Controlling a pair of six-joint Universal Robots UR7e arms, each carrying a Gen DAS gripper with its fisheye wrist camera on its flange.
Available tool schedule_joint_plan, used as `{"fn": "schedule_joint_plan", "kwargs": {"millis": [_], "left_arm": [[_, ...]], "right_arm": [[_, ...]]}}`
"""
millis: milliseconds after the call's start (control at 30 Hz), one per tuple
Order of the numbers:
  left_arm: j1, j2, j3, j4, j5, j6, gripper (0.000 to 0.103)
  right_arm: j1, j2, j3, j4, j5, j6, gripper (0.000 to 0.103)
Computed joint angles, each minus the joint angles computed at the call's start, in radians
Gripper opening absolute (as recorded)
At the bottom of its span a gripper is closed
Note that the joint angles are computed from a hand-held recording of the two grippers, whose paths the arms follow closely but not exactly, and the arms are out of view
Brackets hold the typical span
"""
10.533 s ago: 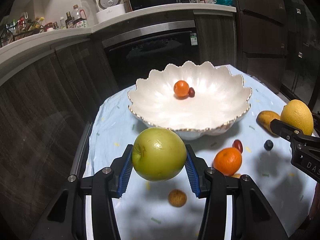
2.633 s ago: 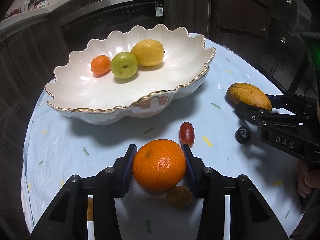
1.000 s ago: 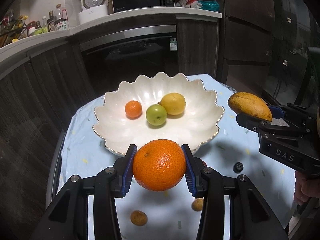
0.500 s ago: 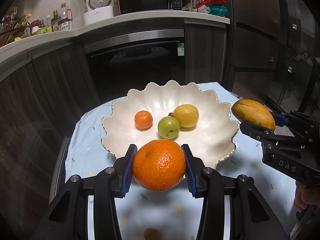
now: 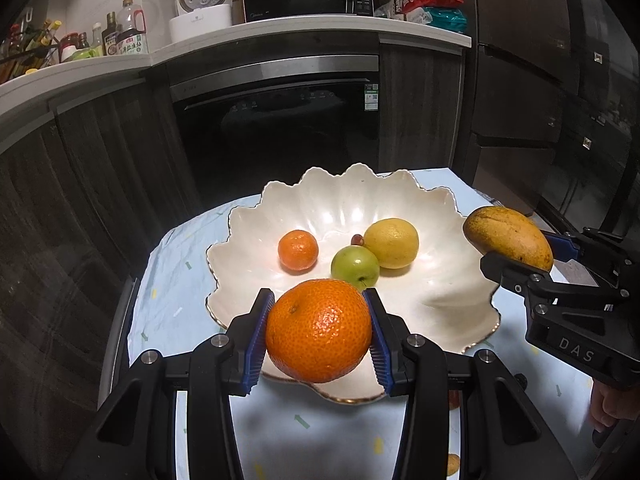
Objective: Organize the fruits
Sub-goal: 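Carry the orange over the bowl while the right tool carries the mango there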
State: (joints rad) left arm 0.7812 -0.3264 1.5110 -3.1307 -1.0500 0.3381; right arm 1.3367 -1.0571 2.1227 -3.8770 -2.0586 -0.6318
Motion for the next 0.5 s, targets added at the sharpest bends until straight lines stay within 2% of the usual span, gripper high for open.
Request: {"fn": "schedule_joint_plan", "kwargs": {"millis": [500], "left_arm": [[0.026, 0.05, -0.09, 0.073, 0.007, -0.002, 0.044]], "right_arm": [[-0.008, 0.036, -0.066, 0.082, -0.009, -0.003, 0.048]]}}
